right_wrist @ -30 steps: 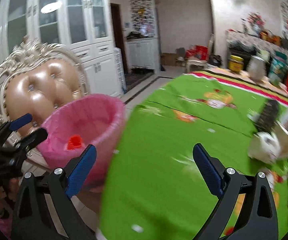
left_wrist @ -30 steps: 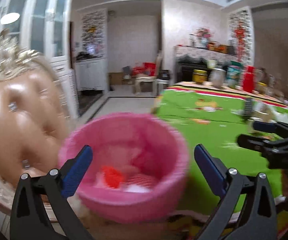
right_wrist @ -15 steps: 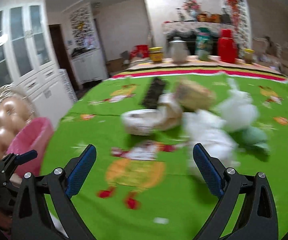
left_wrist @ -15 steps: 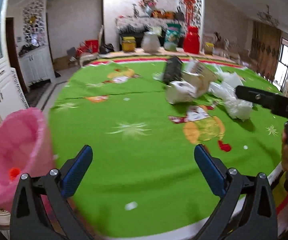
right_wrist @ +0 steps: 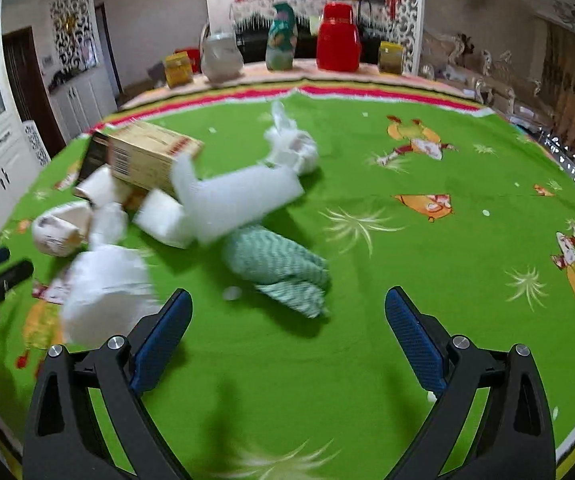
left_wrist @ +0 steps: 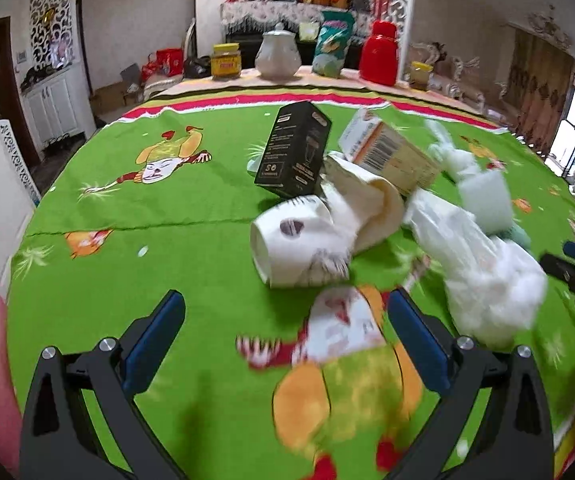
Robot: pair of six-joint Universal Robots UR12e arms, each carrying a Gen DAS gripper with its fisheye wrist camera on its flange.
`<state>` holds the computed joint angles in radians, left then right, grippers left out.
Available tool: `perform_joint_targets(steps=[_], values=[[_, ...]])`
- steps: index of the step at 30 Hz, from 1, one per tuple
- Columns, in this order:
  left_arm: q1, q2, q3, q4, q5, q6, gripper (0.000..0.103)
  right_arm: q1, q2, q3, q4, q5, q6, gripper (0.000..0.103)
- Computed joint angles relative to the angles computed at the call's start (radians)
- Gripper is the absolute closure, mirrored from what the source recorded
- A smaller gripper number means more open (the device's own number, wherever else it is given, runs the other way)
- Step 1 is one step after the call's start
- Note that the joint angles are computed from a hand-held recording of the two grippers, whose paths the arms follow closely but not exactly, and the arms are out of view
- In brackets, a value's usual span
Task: Collect trash
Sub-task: 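Grasp the green striped cloth with the right tool while the left tool grasps the white paper cup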
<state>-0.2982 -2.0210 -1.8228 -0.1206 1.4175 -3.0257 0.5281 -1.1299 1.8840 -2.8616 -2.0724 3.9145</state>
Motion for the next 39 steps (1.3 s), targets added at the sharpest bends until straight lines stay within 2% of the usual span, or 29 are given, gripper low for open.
perform_joint_targets(steps=[4, 6, 10, 12, 15, 17, 19, 21, 22, 26, 29, 31, 35, 36, 37, 39], values=[[-0.012, -0.035, 0.057, -0.054, 0.03, -0.021, 0.005, -0.032, 0.019, -0.013, 0.006, 0.056, -0.016, 0.011], [-0.012, -0.054, 0.084, -0.083, 0.018, -0.048, 0.005, -0.042, 0.031, -0.023, -0.001, 0.086, -0.042, 0.011], [-0.01, -0.079, 0.127, -0.14, 0.005, -0.087, 0.005, -0.048, 0.051, -0.04, -0.02, 0.096, -0.067, 0.011], [-0.012, -0.085, 0.137, -0.146, 0.018, -0.103, 0.005, -0.052, 0.053, -0.047, 0.003, 0.12, -0.072, 0.011], [-0.006, -0.091, 0.14, -0.144, -0.012, -0.123, 0.006, -0.053, 0.051, -0.046, -0.001, 0.123, -0.075, 0.011], [-0.01, -0.096, 0.149, -0.159, -0.006, -0.11, 0.006, -0.054, 0.053, -0.053, 0.02, 0.129, -0.079, 0.011], [-0.019, -0.098, 0.153, -0.163, 0.02, -0.084, 0.012, -0.054, 0.056, -0.063, 0.047, 0.131, -0.08, 0.011], [-0.024, -0.096, 0.148, -0.149, 0.024, -0.066, 0.029, -0.052, 0.057, -0.063, 0.05, 0.126, -0.079, 0.013], [-0.023, -0.096, 0.146, -0.142, 0.018, -0.065, 0.033, -0.05, 0.056, -0.065, 0.058, 0.117, -0.073, 0.017], [-0.005, -0.093, 0.138, -0.128, -0.047, -0.088, 0.034, -0.051, 0.055, -0.062, 0.059, 0.109, -0.063, 0.022], [0.002, -0.089, 0.128, -0.109, -0.08, -0.091, 0.035, -0.051, 0.053, -0.059, 0.051, 0.095, -0.054, 0.038], [0.006, -0.086, 0.116, -0.073, -0.095, -0.099, 0.035, -0.048, 0.051, -0.053, 0.034, 0.085, -0.052, 0.065], [0.013, -0.08, 0.093, -0.003, -0.112, -0.124, 0.035, -0.044, 0.048, -0.041, -0.007, 0.074, -0.054, 0.074], [0.014, -0.078, 0.088, 0.016, -0.11, -0.131, 0.035, -0.042, 0.047, -0.038, -0.019, 0.068, -0.055, 0.082], [0.015, -0.077, 0.084, 0.031, -0.108, -0.136, 0.035, -0.042, 0.047, -0.037, -0.027, 0.067, -0.057, 0.085], [0.015, -0.075, 0.078, 0.057, -0.104, -0.14, 0.035, -0.041, 0.046, -0.034, -0.039, 0.063, -0.058, 0.087]])
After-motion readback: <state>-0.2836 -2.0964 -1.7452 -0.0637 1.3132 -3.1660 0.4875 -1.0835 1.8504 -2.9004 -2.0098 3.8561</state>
